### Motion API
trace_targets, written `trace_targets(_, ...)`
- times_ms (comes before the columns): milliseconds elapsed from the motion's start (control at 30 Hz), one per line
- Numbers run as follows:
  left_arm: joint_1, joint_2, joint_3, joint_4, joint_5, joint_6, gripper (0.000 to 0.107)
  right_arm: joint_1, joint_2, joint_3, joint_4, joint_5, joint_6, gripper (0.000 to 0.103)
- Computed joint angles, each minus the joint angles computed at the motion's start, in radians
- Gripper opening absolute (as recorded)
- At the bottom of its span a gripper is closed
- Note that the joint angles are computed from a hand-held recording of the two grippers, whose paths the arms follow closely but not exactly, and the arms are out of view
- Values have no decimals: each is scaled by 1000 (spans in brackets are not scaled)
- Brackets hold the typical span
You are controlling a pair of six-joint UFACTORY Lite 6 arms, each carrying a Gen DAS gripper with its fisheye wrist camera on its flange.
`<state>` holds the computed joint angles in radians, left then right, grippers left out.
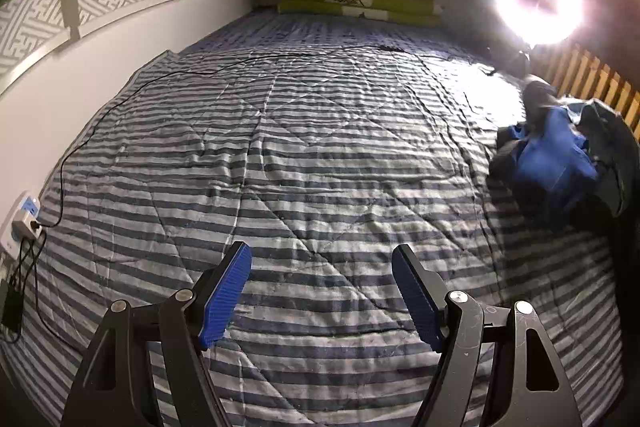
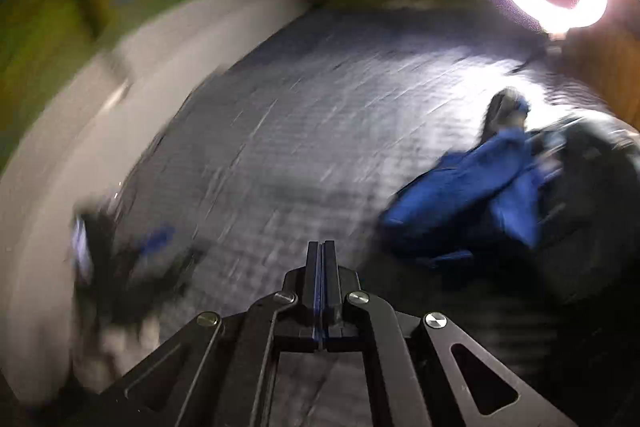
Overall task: Organize objects
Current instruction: 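Reach the right tool to the blue striped shorts on the clothes pile, then grasp the blue shorts' black waistband with the right tool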
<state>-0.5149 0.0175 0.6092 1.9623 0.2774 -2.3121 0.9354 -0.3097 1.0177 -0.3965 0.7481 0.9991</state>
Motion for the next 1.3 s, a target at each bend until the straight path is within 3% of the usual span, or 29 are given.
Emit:
trace_targets(67, -15, 15, 3, 4, 10, -7, 76, 90, 44, -18, -68, 34, 82, 1)
trace_targets(133, -20, 19, -3, 40, 4, -51, 76, 83, 58, -54, -117, 49, 121, 10)
trace_targets(167, -22, 24, -3, 60, 4, -76, 76, 62, 40, -67, -130, 65, 120, 26)
trace_targets(200, -28, 25, -7, 64, 16, -93, 76, 13, 25, -84, -164, 72, 128, 49)
trace_targets(267, -34, 38, -9, 91, 37, -136, 76, -93, 29, -94, -210, 51, 95, 65)
trace_targets(467, -19, 102, 41, 112, 11, -159, 76, -412, 278, 69, -327, -42, -8, 65)
trace_targets(533, -9, 129, 67, 119, -21, -156, 76, -507, 417, 171, -281, -89, -89, 65)
trace_targets(667, 8, 197, 119, 66, -58, -105, 76, -584, 635, 325, -229, -109, -157, 65)
trace_targets(733, 17, 217, 131, 35, -61, -88, 76, -585, 655, 310, -238, -116, -140, 65)
trace_targets(767, 21, 220, 132, 43, -61, -98, 76, -596, 659, 293, -208, -140, -157, 59)
trace_targets(800, 25, 222, 131, 39, -57, -97, 76, -601, 644, 262, -195, -163, -154, 35)
trace_targets(867, 32, 227, 132, 12, -51, -78, 76, -623, 595, 197, -79, -213, -242, 3)
trace_targets(1100, 38, 185, 92, 213, -59, -248, 76, -479, 242, -84, 130, -294, -281, 3)
trace_targets(1300, 74, 116, 50, 287, -65, -309, 76, -88, 155, 5, -9, -180, -40, 3)
